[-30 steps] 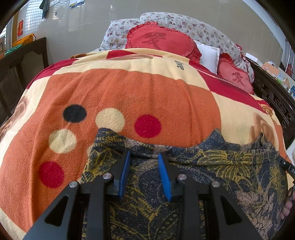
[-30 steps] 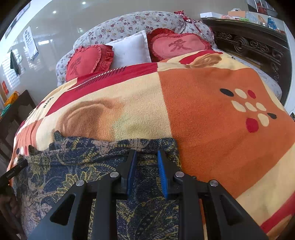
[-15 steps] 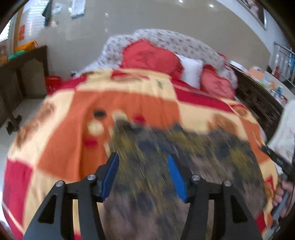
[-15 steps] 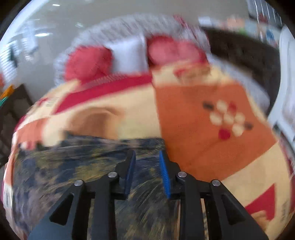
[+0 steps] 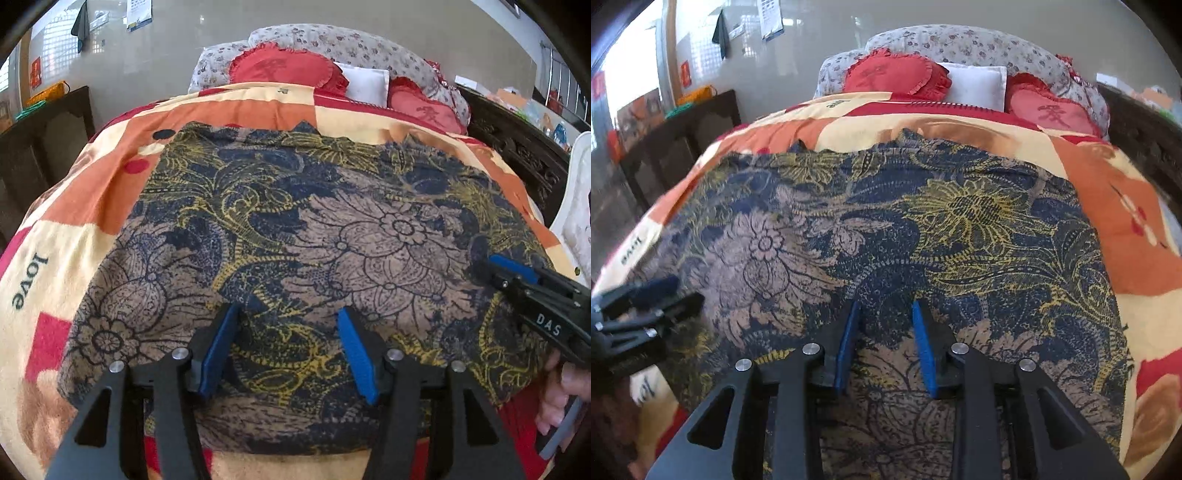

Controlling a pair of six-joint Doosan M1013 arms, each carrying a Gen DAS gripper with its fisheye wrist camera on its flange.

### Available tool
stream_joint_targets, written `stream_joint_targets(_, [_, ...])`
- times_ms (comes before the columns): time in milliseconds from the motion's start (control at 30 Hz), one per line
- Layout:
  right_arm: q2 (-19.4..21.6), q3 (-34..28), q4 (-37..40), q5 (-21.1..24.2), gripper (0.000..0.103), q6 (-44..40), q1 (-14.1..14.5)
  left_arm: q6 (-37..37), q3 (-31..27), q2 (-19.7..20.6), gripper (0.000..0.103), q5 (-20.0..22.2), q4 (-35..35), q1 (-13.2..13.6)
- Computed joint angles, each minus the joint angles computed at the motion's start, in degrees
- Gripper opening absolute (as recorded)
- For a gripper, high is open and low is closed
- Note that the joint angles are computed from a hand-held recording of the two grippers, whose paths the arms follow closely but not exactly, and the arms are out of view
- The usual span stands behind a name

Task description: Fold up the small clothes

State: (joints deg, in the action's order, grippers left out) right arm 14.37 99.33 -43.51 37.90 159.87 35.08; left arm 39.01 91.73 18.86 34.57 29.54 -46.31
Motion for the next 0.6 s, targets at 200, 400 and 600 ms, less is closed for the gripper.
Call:
stream_joint_targets(200, [0.57,-0.45,-2.00,1.95,0.043,0.62,0.54,-1.02,0.52,-0.25,0.060,-0.63,0.91,-0.13])
stream_joint_targets(400, [0.54,-0.43,-1.73,1.29,0.043,0.97,0.56,-0.83,0.77,-0.43,0.060,-1.41,0.31,0.07])
stream_joint_targets(600, [0.56,-0.45,-1.66,1.24,0.043,0.93,0.54,-0.53,1.11,-0.68,0.060,-2.20,-0.45,0.28])
